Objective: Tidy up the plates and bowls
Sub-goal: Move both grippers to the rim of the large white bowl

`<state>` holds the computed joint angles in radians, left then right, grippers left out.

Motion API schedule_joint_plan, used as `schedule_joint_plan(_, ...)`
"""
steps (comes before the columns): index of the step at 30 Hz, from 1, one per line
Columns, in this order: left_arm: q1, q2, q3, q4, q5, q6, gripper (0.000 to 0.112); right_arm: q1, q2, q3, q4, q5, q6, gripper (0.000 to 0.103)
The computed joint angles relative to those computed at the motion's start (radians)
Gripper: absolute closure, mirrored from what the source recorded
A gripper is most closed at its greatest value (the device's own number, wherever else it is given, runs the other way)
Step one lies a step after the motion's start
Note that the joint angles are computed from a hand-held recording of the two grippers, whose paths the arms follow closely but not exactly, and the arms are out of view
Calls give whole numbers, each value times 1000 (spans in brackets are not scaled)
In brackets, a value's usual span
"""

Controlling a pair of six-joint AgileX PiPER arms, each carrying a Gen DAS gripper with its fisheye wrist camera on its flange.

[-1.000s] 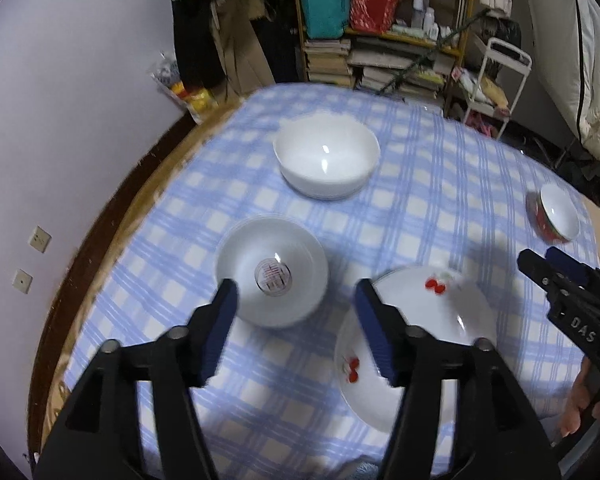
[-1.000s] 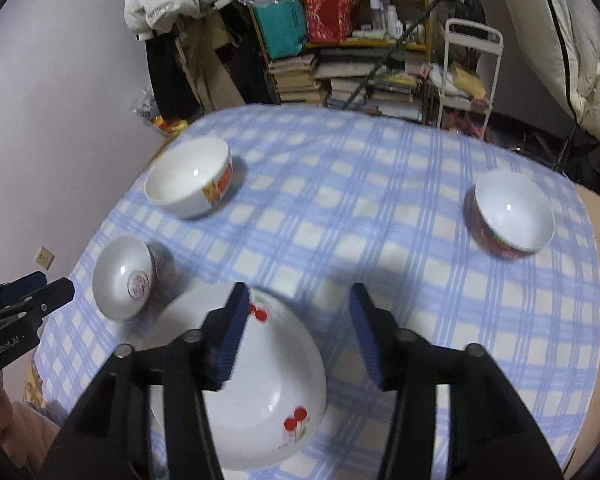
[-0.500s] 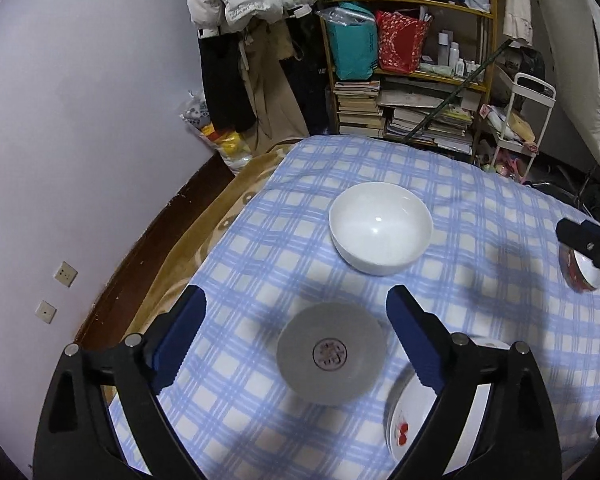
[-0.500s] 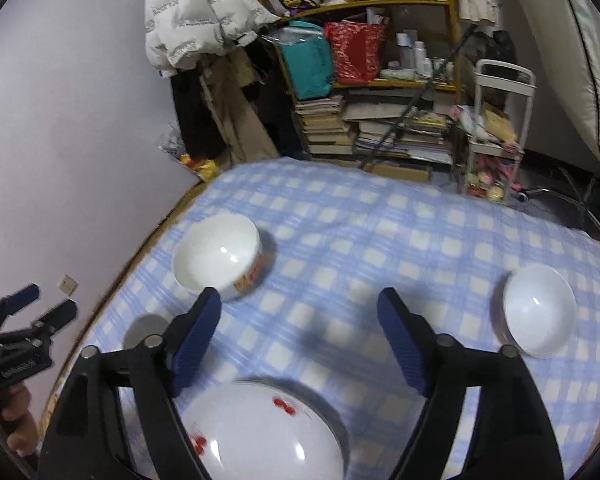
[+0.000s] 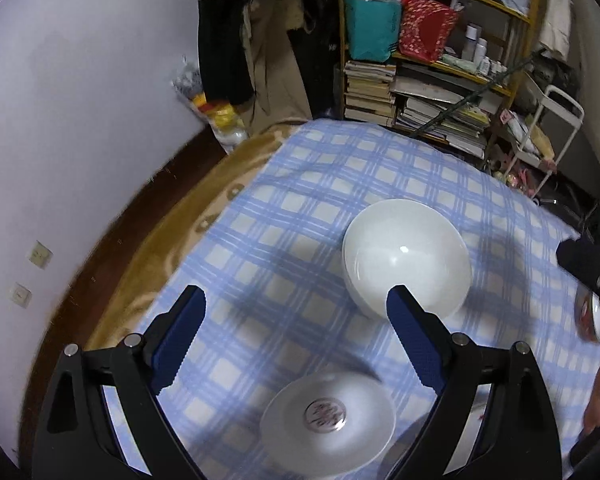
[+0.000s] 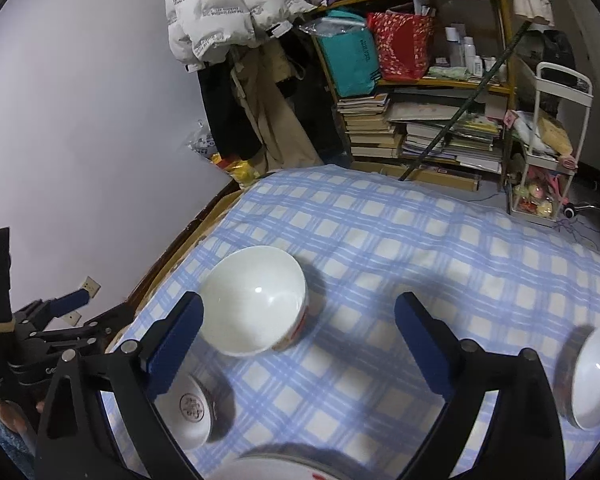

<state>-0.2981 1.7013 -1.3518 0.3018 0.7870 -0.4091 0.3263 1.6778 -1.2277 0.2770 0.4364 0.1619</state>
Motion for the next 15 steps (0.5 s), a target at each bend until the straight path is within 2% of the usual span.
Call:
schedule_joint_plan(1,8,19,-4,-14,-20,13,21,-2,25,-19,19,10,-19,2)
schedule_joint_plan(6,15,147,-78,-43,-4,68,21,-18,127,-88,142,46,-135,2)
schedule_joint_plan(10,29,208,-111,-94,-13,102,21,-20,209,-155,124,92,-131,2)
schedule_joint_plan(15,28,295,-199,-113,43,152,22,-4,302,-255,22,169,-71,2)
